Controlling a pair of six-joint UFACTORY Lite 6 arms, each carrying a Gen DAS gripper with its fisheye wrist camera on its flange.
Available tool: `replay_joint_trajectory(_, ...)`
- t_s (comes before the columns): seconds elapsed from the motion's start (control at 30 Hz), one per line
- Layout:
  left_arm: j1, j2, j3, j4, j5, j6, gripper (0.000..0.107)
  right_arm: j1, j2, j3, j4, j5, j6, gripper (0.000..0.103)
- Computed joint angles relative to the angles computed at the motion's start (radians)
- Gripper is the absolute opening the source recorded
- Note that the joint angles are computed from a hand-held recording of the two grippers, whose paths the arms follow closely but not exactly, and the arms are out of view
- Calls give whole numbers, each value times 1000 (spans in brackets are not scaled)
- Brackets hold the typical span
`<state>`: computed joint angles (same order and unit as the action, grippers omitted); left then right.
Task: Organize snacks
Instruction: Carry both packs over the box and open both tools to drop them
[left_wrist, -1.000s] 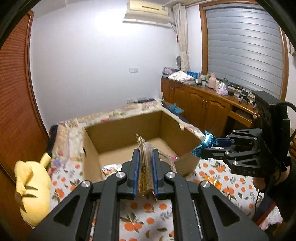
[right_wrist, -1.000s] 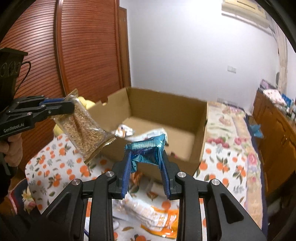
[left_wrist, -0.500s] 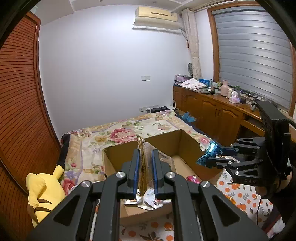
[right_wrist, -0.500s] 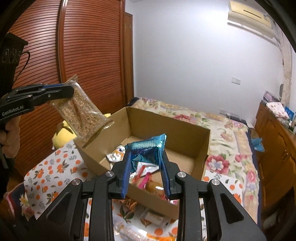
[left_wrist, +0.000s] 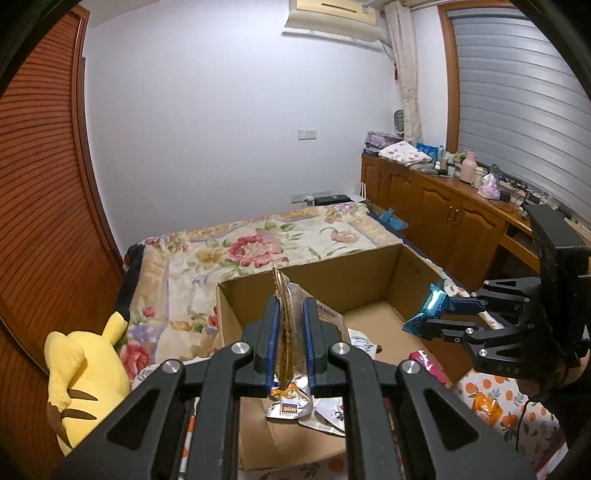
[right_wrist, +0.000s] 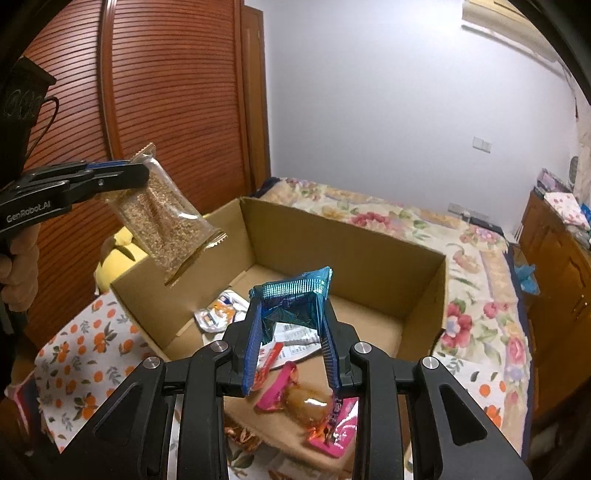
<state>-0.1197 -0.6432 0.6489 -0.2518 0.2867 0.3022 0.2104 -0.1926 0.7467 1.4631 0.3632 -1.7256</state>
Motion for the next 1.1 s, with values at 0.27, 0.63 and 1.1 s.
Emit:
replay_joint_trajectory(0.27,17,112,7,-95,-67,105,8,22,111,53,51,-18,-53,29)
replay_joint_trajectory(0.63,32,187,9,-180,-102,189,10,34,194,97,40,-25,-50,30)
replay_joint_trajectory(1.1,26,237,20,-94,-122,102,12,32,227,119,38,-40,-29,46)
